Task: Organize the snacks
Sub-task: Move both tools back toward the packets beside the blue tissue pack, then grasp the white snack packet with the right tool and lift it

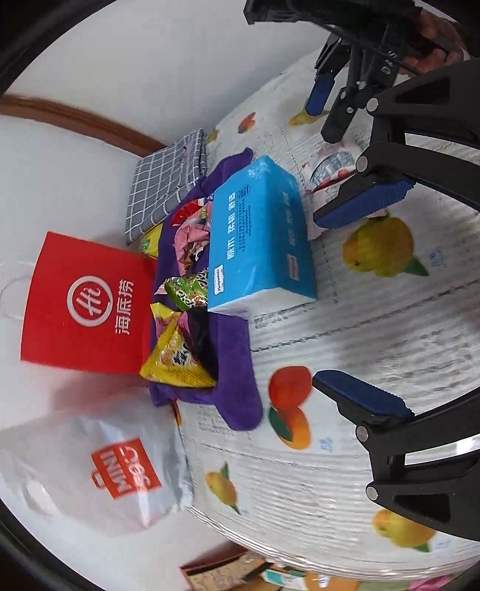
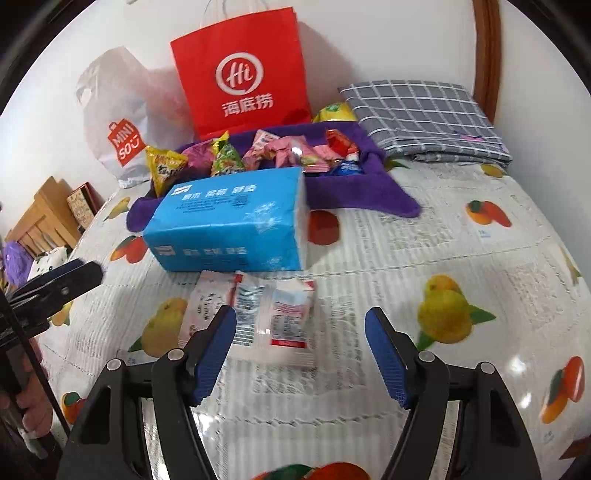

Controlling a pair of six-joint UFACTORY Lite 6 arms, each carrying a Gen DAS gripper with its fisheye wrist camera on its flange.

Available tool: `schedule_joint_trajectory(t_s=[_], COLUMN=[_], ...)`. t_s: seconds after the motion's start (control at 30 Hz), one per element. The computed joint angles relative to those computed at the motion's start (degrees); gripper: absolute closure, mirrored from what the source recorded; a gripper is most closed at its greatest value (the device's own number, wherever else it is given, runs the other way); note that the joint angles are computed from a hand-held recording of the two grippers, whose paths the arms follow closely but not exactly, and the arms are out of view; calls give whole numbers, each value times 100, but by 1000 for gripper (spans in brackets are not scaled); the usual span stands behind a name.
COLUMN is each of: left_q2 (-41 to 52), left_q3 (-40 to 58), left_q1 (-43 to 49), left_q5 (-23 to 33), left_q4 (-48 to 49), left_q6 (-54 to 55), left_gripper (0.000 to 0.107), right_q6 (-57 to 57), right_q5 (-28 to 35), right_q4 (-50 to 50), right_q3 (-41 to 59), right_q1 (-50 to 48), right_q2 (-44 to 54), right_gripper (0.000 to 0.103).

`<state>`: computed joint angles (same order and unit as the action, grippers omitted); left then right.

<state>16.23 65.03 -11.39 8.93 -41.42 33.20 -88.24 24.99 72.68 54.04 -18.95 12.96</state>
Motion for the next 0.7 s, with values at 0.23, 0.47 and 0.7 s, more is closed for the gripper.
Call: schedule_joint_trajectory(t_s=[0.23, 0.47, 0.7], left_q2=[662, 865, 1058], left_q3=[527, 487, 527], left_q1=[-28, -9, -137], left_q5=[-100, -284, -614], left_q4=[-889, -2012, -2581], left_q6=[852, 1850, 2365], left_gripper=[29, 29, 29], right_q6=[-303, -535, -1562], right_q5=[-247, -208, -563], right_q4=[508, 753, 1635], right_q3=[206, 491, 419], right_q1=[261, 342, 571], right_q2=[447, 915, 1126], right_gripper=[31, 31, 30])
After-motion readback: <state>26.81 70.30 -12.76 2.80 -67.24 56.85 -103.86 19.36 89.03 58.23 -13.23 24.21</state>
